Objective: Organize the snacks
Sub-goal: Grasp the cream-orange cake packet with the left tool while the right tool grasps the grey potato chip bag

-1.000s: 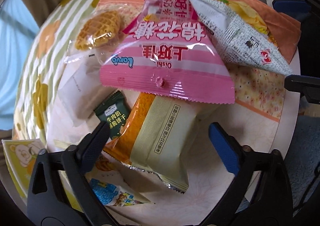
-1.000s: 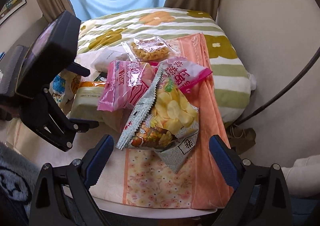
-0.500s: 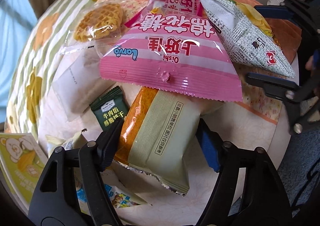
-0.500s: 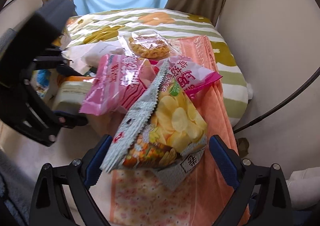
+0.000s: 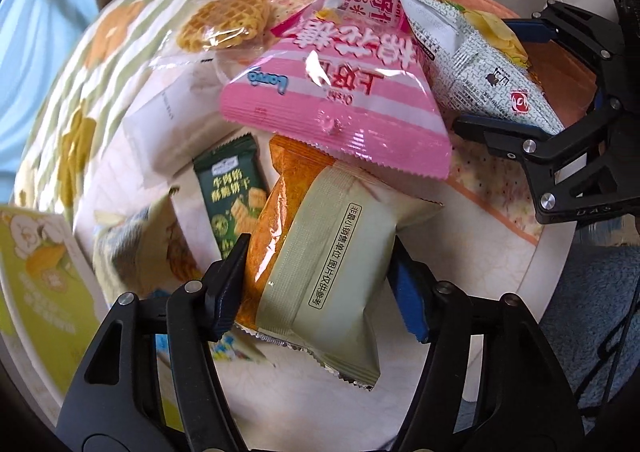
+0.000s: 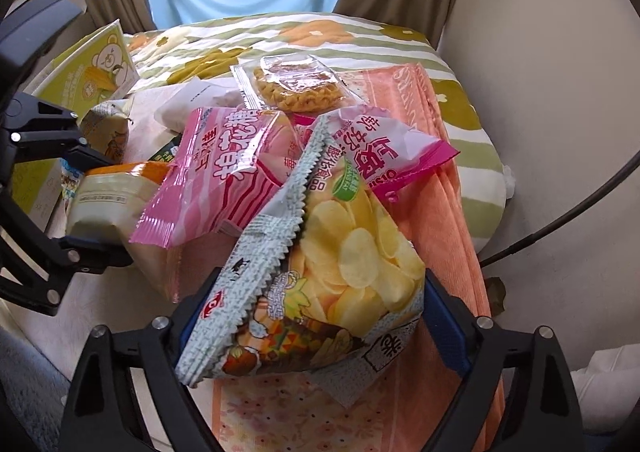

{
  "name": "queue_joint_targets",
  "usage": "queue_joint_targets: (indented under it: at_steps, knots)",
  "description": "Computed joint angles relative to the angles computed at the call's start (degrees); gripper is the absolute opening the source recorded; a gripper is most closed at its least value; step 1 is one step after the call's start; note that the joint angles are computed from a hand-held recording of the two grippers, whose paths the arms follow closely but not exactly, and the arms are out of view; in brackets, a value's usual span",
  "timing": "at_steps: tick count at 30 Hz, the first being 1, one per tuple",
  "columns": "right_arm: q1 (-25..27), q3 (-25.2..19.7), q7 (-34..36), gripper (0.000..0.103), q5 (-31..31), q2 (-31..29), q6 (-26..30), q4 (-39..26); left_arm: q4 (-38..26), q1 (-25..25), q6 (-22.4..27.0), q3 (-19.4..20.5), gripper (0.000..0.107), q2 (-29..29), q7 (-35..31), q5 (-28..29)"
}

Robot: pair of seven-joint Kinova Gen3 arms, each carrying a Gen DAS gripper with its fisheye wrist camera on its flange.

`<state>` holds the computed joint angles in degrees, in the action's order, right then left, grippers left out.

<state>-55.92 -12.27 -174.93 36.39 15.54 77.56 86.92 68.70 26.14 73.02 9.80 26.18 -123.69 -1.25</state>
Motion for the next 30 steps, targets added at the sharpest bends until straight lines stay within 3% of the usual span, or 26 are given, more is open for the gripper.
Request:
queue_joint_targets:
  at_steps: [5, 7, 17, 23, 30]
  knots:
    - [-0.48, -0.64, 0.32, 0.085, 0.35, -1.14, -0.18, 0.39, 3.55, -0.10, -1.52, -0.36, 0.062, -3.47, 3.04, 0.32]
    - [-0.72, -0.98, 0.60, 0.078, 0.77, -1.68, 0.04, 0.47, 5.09, -0.15, -2.41, -0.35, 0.062, -4.95, 4.30, 0.24]
    - [-2.40, -3.78, 0.43, 0.076, 3.22, -5.14, 0.89, 1.06, 11.77, -1.16, -6.62, 0.08, 0.061, -13.97, 13.39, 0.68]
    - [-2.74, -5.20, 4.11, 0.076, 4.79, -6.80, 2.88, -1.59, 10.79, -3.98, -6.17, -0.23, 0.062, -18.33, 18.82, 2.70]
    - [-3.00, -5.00, 11.05, 0.075, 8.61, -5.63, 3.02, -8.53, 9.98, -10.42, -7.88, -2.29, 0.062, -22.84, 19.25, 6.67]
